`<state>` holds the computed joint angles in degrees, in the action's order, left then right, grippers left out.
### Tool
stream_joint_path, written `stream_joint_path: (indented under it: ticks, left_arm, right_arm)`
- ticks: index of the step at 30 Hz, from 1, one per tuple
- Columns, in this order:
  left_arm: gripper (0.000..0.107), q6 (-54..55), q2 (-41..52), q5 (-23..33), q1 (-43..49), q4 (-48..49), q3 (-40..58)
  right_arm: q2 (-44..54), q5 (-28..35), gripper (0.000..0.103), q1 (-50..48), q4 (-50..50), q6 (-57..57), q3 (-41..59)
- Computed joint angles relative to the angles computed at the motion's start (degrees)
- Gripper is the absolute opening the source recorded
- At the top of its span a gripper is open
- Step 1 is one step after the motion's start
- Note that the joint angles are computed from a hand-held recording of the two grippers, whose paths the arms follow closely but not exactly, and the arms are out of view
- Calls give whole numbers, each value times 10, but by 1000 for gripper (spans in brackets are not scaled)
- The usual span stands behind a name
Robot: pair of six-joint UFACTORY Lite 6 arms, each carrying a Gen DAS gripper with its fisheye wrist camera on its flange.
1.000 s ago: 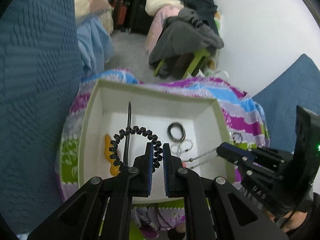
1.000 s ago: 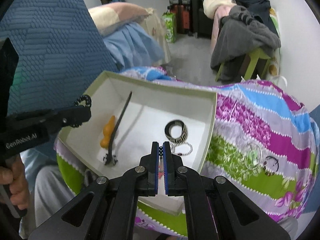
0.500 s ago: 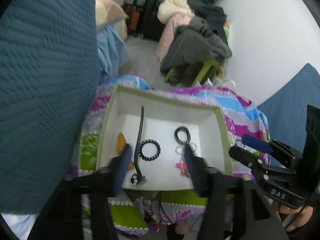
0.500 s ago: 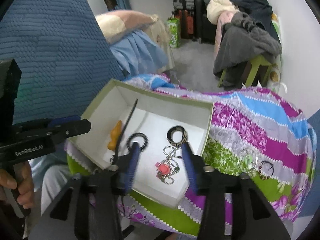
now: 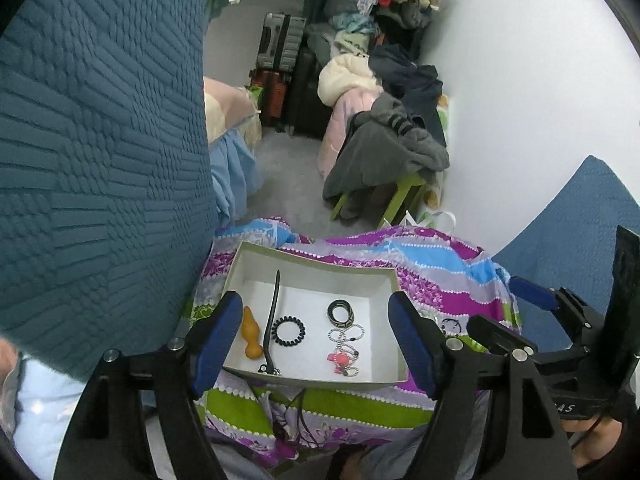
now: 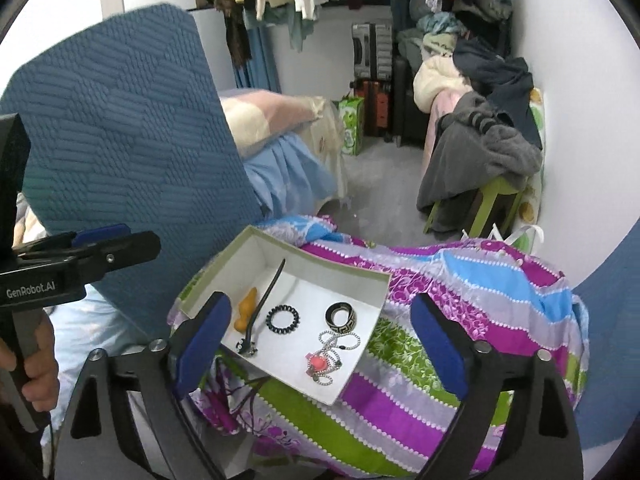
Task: Organize jewelry
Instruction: 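Move both open grippers back toward the clear bangle and beaded bracelet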
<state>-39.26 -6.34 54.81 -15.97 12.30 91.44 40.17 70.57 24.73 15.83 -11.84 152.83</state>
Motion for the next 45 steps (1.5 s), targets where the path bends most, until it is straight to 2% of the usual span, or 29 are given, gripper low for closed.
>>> stream_joint_path:
  ticks: [2,8,10,16,24,27,34,41,45]
  left_arm:
    - [76,-41,5,34,-36,44,31]
    - [76,-120,30,106,-126,113,95]
    - [76,-150,33,120,-157,132,100]
    - [76,-227,45,159,-237,177,115]
    - [76,-272,106,183,-326,212,166]
    - [76,-284,135,181,-347,218,184]
    - [76,-306,191,134,-372,214,192]
    - [76,-315,243,108,-383,212,206]
    - [76,-334,247,71,-376,216,183]
  right_arm:
    - [-25,-4,103,-10,10,-8,-16]
    - [-108,-12,103,-44,30,-31,-97]
    - [-119,-4,103,-56,33,-38,-105]
    - [-214,-28,103,-105,52,-79,-237]
    - [-298,-34,103,-200,92,-142,-368]
    - [-325,-49,103,-239,105,-170,-420]
    - [-356,-75,103,-303,127,-227,-497]
    - [-347,-71,103,-345,135,-250,-510]
    - [-326,-58,103,-360,130,-257,-505]
